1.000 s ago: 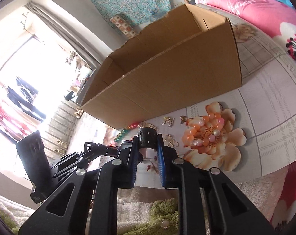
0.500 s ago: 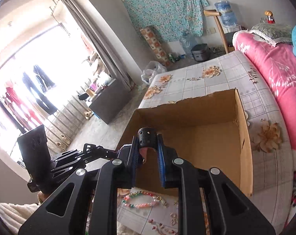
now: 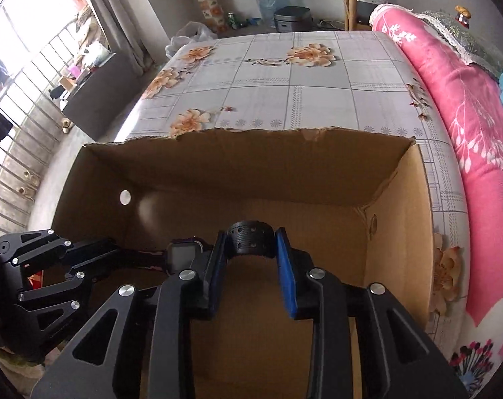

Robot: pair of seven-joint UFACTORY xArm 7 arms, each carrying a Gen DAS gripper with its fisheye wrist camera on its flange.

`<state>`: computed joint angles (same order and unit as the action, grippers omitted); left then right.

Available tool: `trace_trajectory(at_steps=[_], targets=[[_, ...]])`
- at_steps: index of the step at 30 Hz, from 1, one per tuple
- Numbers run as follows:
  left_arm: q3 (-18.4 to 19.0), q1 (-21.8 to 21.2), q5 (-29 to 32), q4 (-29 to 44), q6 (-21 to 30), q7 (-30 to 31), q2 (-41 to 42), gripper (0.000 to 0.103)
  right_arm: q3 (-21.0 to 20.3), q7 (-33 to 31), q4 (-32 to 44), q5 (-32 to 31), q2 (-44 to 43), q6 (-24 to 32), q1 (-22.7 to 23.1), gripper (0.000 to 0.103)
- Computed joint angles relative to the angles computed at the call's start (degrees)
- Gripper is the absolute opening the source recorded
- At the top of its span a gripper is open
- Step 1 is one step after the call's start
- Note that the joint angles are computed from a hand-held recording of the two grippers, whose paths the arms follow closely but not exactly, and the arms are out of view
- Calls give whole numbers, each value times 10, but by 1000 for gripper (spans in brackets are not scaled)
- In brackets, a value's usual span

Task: Organize jewelry
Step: 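Carry the smartwatch into the cardboard box and open the left gripper, then move the left gripper back to the multicolour bead bracelet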

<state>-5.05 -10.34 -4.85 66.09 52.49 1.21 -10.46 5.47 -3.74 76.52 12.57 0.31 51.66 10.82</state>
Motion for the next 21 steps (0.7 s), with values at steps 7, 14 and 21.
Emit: trace_trajectory(at_steps=[7, 14, 21], targets=[[1, -1, -6, -32, -50, -3, -39, 37, -15, 4, -38, 3, -51, -32, -14, 36], [29, -15, -58, -161, -155, 34, -208, 71, -46, -54, -165, 69, -224, -133, -4, 49], [37, -5, -64, -309, -129, 4, -415, 87, -34, -30, -385, 46, -496, -251, 1, 69]])
